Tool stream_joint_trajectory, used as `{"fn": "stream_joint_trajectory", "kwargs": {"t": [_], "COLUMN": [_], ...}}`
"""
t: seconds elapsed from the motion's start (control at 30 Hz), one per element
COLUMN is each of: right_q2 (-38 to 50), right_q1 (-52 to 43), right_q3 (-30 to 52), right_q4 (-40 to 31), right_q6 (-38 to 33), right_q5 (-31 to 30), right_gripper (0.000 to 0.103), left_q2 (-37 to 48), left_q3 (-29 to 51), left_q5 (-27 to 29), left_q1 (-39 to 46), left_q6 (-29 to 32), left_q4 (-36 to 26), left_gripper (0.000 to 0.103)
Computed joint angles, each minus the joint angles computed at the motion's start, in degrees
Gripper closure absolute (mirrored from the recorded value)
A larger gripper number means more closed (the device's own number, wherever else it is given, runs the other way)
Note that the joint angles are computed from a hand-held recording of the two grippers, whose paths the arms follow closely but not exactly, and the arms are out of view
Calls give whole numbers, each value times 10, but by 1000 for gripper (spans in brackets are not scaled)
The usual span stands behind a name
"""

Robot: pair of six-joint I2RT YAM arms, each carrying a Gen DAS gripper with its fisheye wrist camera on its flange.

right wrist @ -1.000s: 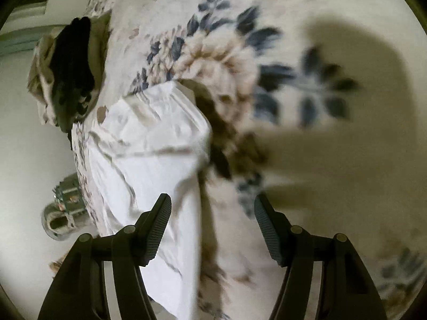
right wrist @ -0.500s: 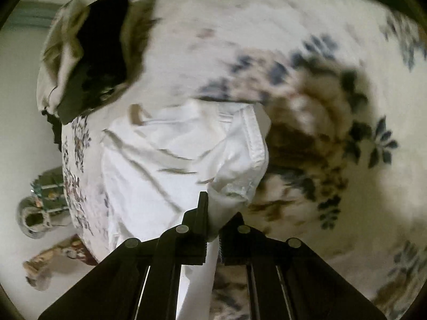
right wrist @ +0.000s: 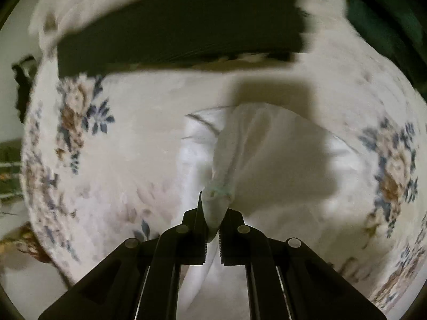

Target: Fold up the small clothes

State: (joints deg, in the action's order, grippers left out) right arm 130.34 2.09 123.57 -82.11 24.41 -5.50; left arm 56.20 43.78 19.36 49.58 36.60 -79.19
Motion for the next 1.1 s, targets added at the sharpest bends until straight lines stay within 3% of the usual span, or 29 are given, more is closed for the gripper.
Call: {"fn": "stream_joint_trajectory", "kwargs": {"t": [0.13, 0.2, 0.23, 0.27, 0.33, 0.43, 0.5, 0.57, 0.67, 0.8, 0.87, 1.0, 1.03, 1.07, 1.1], "right_q2": [87, 104, 102, 90, 31, -70, -130, -171, -203, -205, -214, -202, -197, -193, -177], "right_q1": [23, 17, 9, -6, -45, -96, -129, -161, -217, -287, -309, -327, -328, -332, -337], "right_q3": [88, 106, 102, 83, -1, -114, -179, -225, -286, -345, -372, -376, -374, -374, -363], "right_q4": [-37, -48, -48, -43, -13, 20, 35, 48, 68, 108, 142, 197, 212, 240, 257], "right_q6": [31, 34, 32, 29, 23, 8, -9, -37, -76, -68, -52, -29, -25, -12, -3], "right_q5": [13, -7, -31, -79, -180, -217, -202, -168, -130, -172, -212, -268, -267, -256, -240], "right_gripper": [96, 92, 80, 59, 36, 36, 36, 36, 36, 36, 36, 36, 39, 54, 61], "left_q2": [61, 96, 109, 128, 160, 178, 185, 207, 282, 459, 566, 744, 791, 841, 886], "left_q3": [-31, -42, -41, -33, -5, 48, 93, 138, 203, 365, 491, 748, 820, 892, 964], "left_q5": [-20, -47, -58, -58, -56, -50, -21, 18, 63, 94, 121, 109, 105, 99, 88], "left_q1": [-12, -25, -27, -23, -21, -58, -104, -174, -321, -495, -550, -626, -638, -654, -663], "left_q6": [-24, -43, -50, -53, -61, -84, -114, -163, -261, -362, -382, -384, -385, -387, -385], "left_q4": [77, 106, 110, 105, 83, 55, 46, 60, 139, 243, 241, 172, 145, 126, 92], "left_gripper": [102, 98, 98, 98, 93, 73, 56, 47, 46, 46, 46, 46, 46, 46, 46]}}
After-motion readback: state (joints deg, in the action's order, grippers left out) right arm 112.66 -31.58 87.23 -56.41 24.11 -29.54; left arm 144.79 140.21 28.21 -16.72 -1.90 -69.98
